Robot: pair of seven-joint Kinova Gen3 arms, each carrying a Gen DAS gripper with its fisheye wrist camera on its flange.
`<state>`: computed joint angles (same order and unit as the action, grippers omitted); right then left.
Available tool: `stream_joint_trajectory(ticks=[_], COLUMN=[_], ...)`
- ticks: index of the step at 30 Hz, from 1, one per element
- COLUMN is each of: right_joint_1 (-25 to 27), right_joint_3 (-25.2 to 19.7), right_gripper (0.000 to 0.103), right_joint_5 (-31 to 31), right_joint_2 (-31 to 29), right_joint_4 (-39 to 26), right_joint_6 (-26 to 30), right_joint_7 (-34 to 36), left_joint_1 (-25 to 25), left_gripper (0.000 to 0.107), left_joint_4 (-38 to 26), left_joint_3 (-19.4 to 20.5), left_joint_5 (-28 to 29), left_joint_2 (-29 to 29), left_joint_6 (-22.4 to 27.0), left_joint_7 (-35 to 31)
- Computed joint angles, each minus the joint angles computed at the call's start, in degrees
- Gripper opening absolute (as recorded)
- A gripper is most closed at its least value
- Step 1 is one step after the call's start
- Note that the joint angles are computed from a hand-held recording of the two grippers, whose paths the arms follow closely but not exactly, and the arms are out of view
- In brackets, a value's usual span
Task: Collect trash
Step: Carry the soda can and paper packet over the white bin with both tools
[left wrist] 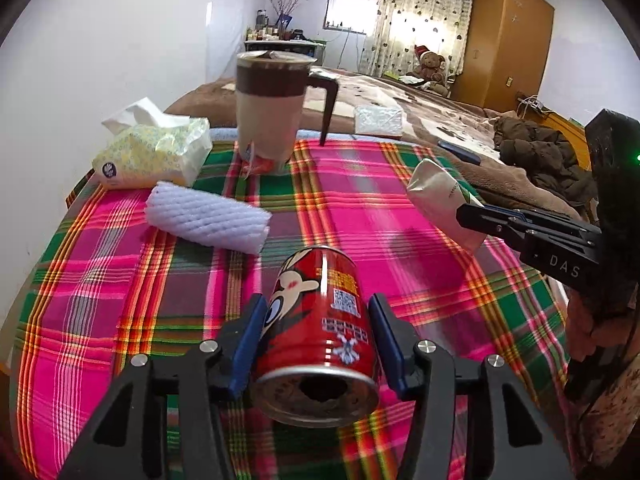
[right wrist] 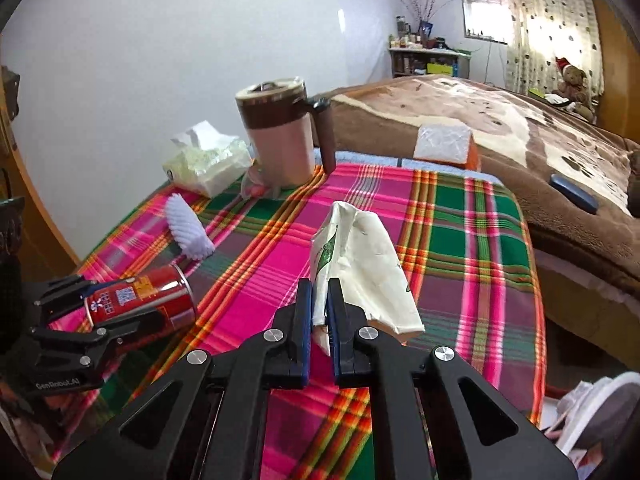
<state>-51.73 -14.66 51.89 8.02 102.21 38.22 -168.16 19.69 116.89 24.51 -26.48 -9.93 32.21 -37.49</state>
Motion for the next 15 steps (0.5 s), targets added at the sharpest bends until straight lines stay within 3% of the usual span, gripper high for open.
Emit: stream_joint_trajectory(ticks=[15], right_joint_1=[0.67], right_joint_3=[-5.45], right_gripper=[0.007], right_joint_5=[7.45], right_joint_2=[-6.78], right_joint_4=[6.5], right_joint_6=[4.52], right_joint_7=[-13.53], left_joint_1=[1.87], left_gripper=[0.055], left_joint_4=[-2.26], left_joint_3=[5.92], left_joint_5=[-6.55], left_joint_2=[-0.89], left_joint_6=[3.3], left_joint_7=[8.57])
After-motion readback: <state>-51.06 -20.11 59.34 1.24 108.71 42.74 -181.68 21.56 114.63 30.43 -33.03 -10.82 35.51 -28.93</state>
